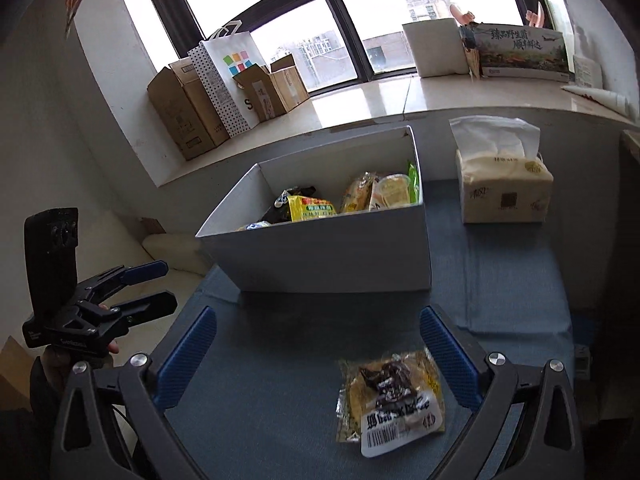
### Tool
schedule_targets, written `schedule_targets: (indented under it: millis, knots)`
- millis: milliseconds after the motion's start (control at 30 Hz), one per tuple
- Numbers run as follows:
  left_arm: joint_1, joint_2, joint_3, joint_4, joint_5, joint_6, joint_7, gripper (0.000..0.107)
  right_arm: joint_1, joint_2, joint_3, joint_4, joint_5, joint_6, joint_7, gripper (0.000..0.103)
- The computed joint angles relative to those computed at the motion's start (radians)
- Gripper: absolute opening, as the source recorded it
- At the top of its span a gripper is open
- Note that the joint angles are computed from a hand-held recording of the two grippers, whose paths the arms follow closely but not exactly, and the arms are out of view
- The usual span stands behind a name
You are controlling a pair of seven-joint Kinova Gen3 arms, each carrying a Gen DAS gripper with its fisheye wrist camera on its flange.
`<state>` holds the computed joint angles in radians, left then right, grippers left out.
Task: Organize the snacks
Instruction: 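Grasp the clear meat snack packet with the right gripper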
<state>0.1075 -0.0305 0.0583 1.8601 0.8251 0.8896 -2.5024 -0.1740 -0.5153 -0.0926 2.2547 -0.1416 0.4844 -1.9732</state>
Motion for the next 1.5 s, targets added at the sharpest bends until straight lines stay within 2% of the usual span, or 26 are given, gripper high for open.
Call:
schedule_targets:
  millis: [67, 133, 167, 267, 433, 467, 767, 967, 1000, 1067, 1100, 1133, 1267, 1433, 1467, 1500]
  knots:
    - [-0.048, -0.033, 0.029, 0.051, 0.024, 0.032, -0.034, 0.103, 0.030, -0.046, -0.040, 0.065, -0.018, -0.026, -0.053, 0.103]
    - [-0.071, -0.092, 0.066, 0.106, 0.005, -0.001, -0.033, 0.103, 0.073, -0.082, -0.099, 0.110, -0.020, -0.031, -0.110, 0.103]
    - [-0.055, -0.118, 0.060, 0.139, 0.011, -0.030, -0.043, 0.103, 0.103, -0.100, -0.138, 0.126, -0.014, -0.028, -0.141, 0.103]
    - [0.052, -0.150, -0.023, 0.183, -0.011, -0.055, -0.034, 0.103, 0.147, -0.126, -0.221, 0.148, 0.011, -0.003, -0.205, 0.103]
    - [0.073, -0.137, -0.030, 0.190, -0.040, -0.040, 0.002, 0.103, 0.199, -0.068, -0.335, 0.112, 0.116, 0.064, -0.249, 0.103]
    - [0.076, -0.137, -0.032, 0.194, -0.039, -0.042, -0.002, 0.103, 0.193, -0.060, -0.337, 0.115, 0.138, 0.057, -0.250, 0.103]
    - [0.081, -0.126, -0.033, 0.192, -0.059, -0.052, 0.013, 0.103, 0.126, 0.158, -0.264, 0.053, 0.318, 0.064, -0.207, 0.103]
    - [0.078, -0.115, -0.026, 0.191, -0.076, -0.060, 0.024, 0.103, 0.011, 0.224, -0.079, 0.059, 0.242, 0.033, -0.106, 0.103]
    - [0.078, -0.112, -0.023, 0.191, -0.082, -0.063, 0.030, 0.103, 0.009, 0.224, -0.069, 0.063, 0.232, 0.031, -0.100, 0.102]
    - [0.079, -0.105, -0.020, 0.190, -0.085, -0.065, 0.035, 0.103, 0.008, 0.212, -0.055, 0.078, 0.212, 0.014, -0.093, 0.076]
    - [0.079, -0.103, -0.018, 0.190, -0.089, -0.066, 0.041, 0.103, 0.020, 0.200, -0.064, 0.086, 0.212, 0.004, -0.103, 0.074]
    - [0.079, -0.101, -0.015, 0.191, -0.094, -0.069, 0.046, 0.103, 0.044, 0.193, -0.092, 0.086, 0.229, 0.010, -0.129, 0.066]
    - [0.087, -0.099, -0.004, 0.192, -0.111, -0.086, 0.059, 0.103, 0.040, 0.166, -0.082, 0.099, 0.219, 0.012, -0.121, 0.059]
    - [0.105, -0.087, 0.019, 0.171, -0.144, -0.093, 0.088, 0.103, 0.069, 0.081, -0.133, 0.117, 0.234, 0.016, -0.157, 0.055]
    - [0.113, -0.086, 0.028, 0.166, -0.154, -0.098, 0.095, 0.103, 0.075, 0.059, -0.140, 0.118, 0.231, 0.024, -0.163, 0.042]
    - [0.122, -0.083, 0.036, 0.160, -0.162, -0.103, 0.098, 0.103, 0.077, 0.038, -0.143, 0.118, 0.228, 0.032, -0.164, 0.041]
